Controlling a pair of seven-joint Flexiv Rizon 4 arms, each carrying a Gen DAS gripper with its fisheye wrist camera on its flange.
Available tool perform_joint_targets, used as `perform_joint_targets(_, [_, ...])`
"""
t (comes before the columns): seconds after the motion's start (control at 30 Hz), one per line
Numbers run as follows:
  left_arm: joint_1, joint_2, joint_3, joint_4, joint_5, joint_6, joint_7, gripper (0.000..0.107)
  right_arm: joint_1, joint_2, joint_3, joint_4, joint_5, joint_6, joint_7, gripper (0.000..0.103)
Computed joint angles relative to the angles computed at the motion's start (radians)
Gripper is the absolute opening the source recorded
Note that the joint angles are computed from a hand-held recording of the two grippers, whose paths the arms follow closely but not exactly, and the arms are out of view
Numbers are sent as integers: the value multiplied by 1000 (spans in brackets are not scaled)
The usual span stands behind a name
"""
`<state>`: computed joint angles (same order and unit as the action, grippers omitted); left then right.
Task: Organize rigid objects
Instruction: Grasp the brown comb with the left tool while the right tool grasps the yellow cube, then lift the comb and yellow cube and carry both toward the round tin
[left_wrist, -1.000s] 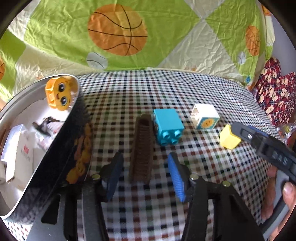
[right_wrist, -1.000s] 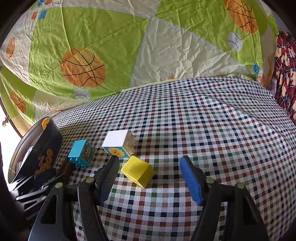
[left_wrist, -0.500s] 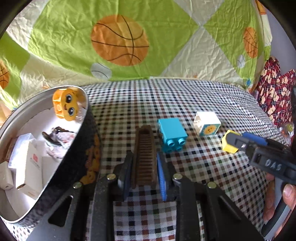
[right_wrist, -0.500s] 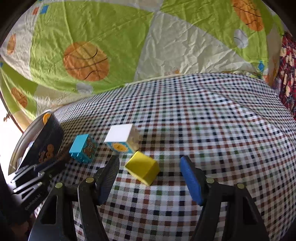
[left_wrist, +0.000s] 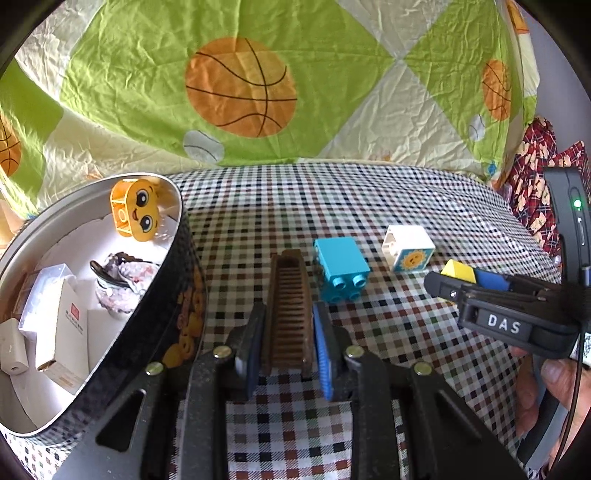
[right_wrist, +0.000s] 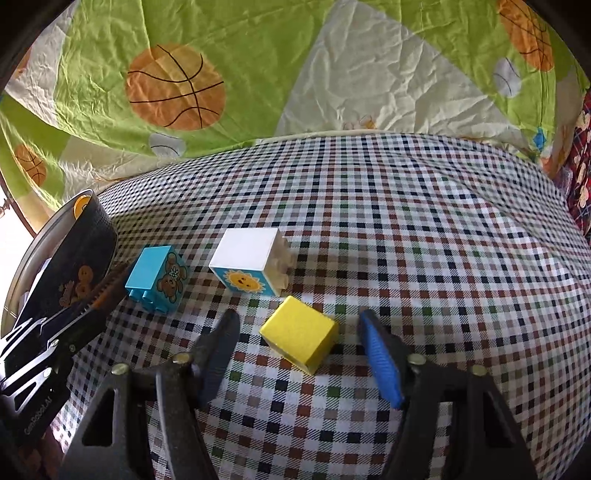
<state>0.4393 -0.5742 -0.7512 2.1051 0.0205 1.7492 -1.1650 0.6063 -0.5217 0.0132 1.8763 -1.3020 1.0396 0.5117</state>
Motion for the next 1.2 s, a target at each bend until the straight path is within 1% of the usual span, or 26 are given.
perform_joint_targets(0.03, [0,1,1,4,4,11,0,23,0,0,-1,1,-4,2,1,52])
perform_joint_targets(0.07, [2,1,-1,6,9,19,-1,23,-1,-1,-1,1,-10,7,0,44])
perform_joint_targets(0.1, [2,2,1,9,15,28,-3,23,-1,0,-2,3,-18,11,4,42])
perform_joint_targets(0.2, [3,3,4,11,35,47,-15,23,-5,6,-10,11,-71,30,43,41])
perform_joint_targets(0.33, [15,1,-1,16,64,72,-36,23,-11,10,-7,12,-129,23,83,41])
perform_joint_targets(0.6, [34,-1,6,29,146,147,-103,23,-22,31,19,20,-254,-43,162,41])
perform_joint_targets(0.77, [34,1,27,29,201,187,-160,23,-19,41,39,19,-269,-102,149,41])
perform_joint_targets(0.93, [36,5,36,23,239,196,-200,23,-16,54,51,24,-292,-136,151,41])
perform_joint_targets(1.2, [60,4,30,28,290,221,-240,23,-11,61,61,21,-336,-177,164,41])
